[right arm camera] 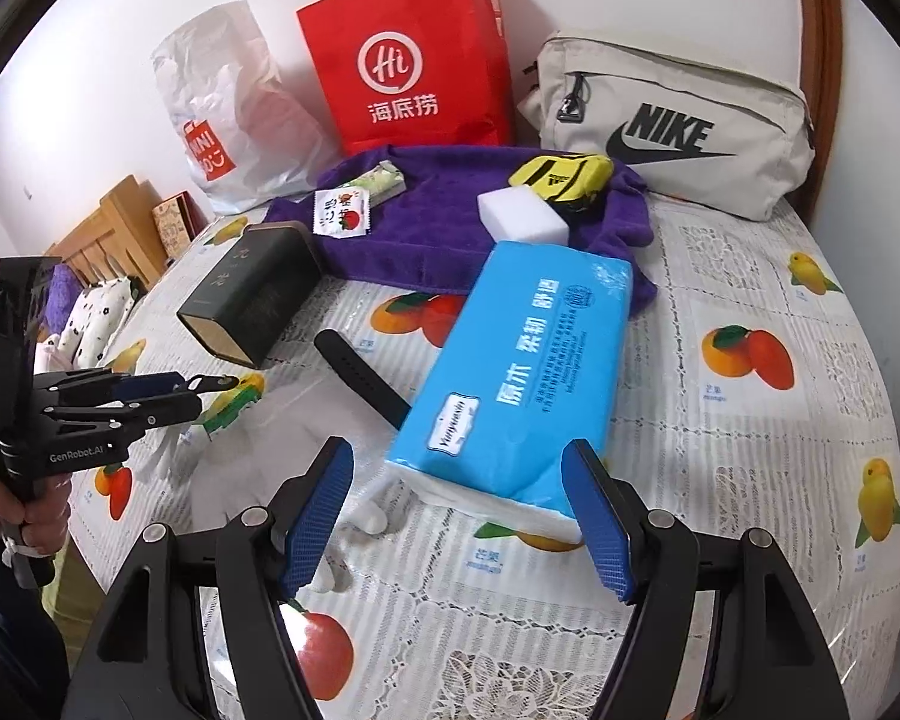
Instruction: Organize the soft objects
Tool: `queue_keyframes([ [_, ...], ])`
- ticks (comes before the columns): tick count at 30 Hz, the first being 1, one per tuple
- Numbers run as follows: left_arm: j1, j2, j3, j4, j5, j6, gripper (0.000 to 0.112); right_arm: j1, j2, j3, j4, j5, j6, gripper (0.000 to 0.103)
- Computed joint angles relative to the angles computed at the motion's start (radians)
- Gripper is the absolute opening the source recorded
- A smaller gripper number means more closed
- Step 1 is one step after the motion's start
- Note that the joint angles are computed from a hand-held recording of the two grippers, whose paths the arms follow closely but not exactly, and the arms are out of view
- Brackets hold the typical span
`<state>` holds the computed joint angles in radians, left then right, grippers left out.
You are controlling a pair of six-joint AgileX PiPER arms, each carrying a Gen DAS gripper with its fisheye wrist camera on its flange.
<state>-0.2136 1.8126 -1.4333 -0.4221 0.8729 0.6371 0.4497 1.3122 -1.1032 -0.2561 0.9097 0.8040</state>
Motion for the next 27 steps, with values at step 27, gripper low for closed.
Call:
queue_keyframes([
  [27,-0.025,-0.002,0.08,0.078,-0.088,0.149,0.048,0.008,0.054,-0.017,0.021,-0.002,-0.034,0.072],
])
